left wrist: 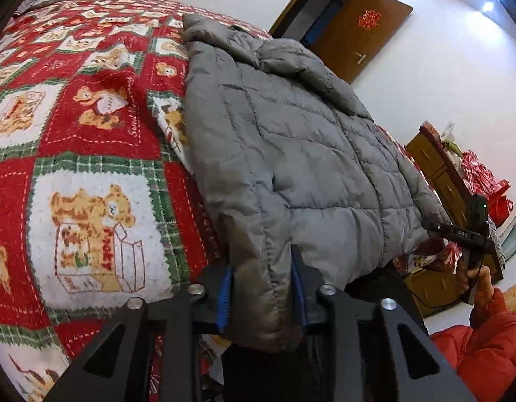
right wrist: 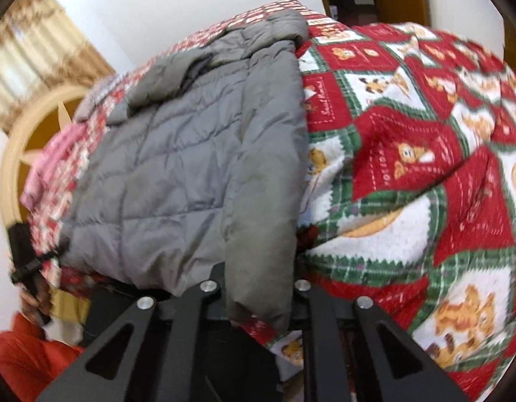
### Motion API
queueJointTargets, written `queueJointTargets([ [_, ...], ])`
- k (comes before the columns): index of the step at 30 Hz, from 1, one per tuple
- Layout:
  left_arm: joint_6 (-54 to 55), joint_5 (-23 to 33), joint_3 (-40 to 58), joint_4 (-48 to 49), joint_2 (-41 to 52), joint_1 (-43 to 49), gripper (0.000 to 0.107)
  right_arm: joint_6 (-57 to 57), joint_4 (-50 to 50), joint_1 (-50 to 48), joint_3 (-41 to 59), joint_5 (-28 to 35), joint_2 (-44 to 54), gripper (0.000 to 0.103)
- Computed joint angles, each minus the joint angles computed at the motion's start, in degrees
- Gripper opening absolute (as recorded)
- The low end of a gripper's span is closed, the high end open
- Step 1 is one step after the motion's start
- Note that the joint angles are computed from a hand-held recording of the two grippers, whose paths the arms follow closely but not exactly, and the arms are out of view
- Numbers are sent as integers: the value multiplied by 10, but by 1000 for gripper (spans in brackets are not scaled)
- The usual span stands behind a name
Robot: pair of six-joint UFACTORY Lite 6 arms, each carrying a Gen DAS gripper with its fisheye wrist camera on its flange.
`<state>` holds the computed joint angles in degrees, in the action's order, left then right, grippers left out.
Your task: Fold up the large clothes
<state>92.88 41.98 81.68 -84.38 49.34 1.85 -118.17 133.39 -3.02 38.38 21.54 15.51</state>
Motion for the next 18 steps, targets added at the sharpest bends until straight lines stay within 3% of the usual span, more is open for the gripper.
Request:
queueJointTargets([
  [4, 13, 18, -25, -21, -31, 6, 21, 74, -60, -49, -35, 106, -15, 16],
  [10, 45, 64, -61, -47, -86, 15, 17, 132, -108, -92, -87, 192, -72, 14],
  [15, 109, 74, -125, -59, -145, 21, 17, 157, -138, -81, -138, 161, -202, 14],
  [18, 109, 90, -138, -55, -151, 28, 17, 175, -152, -89, -147, 178, -215, 14],
])
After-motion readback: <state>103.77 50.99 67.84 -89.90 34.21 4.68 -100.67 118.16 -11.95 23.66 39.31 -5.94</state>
